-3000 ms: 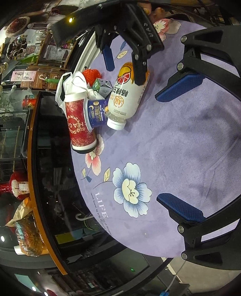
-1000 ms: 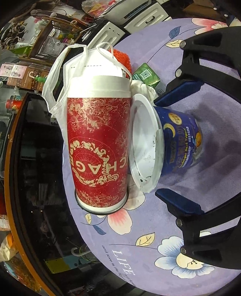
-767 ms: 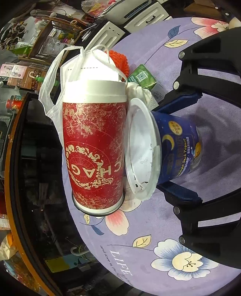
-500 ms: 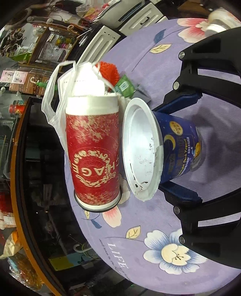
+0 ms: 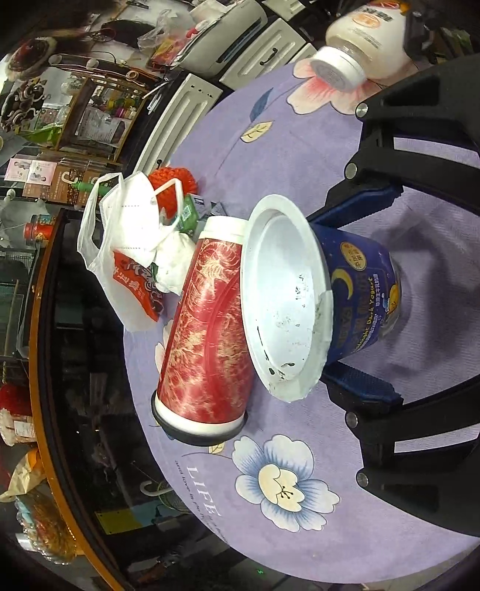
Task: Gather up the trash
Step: 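Carry the bottle to the black bin and release it with the right gripper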
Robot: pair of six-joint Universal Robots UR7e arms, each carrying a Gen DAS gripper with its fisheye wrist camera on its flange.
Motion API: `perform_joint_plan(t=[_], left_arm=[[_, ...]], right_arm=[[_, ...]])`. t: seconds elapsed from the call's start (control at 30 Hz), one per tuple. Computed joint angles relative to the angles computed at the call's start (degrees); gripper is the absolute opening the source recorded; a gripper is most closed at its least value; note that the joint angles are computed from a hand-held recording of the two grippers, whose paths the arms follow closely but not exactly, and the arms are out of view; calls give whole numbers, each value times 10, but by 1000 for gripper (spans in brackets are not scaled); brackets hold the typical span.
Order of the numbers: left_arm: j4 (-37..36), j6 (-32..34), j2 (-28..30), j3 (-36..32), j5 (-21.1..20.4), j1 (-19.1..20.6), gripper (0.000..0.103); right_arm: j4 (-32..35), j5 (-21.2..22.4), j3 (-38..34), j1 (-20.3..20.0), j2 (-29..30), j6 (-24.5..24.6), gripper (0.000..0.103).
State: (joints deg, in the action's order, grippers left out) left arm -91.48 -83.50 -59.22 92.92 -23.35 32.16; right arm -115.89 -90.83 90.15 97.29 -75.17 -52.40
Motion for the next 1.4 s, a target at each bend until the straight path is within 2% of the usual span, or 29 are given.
perform_joint_plan(t=[0.23,0.43,0.53,0.63,0.77,0.9,1.03,1.23,1.4], left_arm=[[-1,-13,-1,8,0,-3,69],[-19,17,23,-4,9,-23,69],[-100,98,49,-9,10,-34,69],[-219,211,85,-21,1,-42,69],[-391,378,154,-63,-38,-45,69],[-474,482,223,-128,-86,-40,69],[-485,538,280,-194,-123,-29,69],[-464,553,327,-248,-164,-12,69],[-443,544,337,-260,-175,-10,69]], right_arm=[[-6,6,3,-15,-13,0,62],[-29,6,-21,-50,-17,27,62],[-46,-6,-40,-72,-14,48,62],[-89,-38,-51,-95,-7,60,62],[-112,-91,-79,-125,22,92,62],[-107,-152,-111,-150,66,127,62],[-73,-192,-149,-170,114,164,62],[-24,-232,-200,-184,170,216,62],[-4,-267,-221,-185,195,228,62]])
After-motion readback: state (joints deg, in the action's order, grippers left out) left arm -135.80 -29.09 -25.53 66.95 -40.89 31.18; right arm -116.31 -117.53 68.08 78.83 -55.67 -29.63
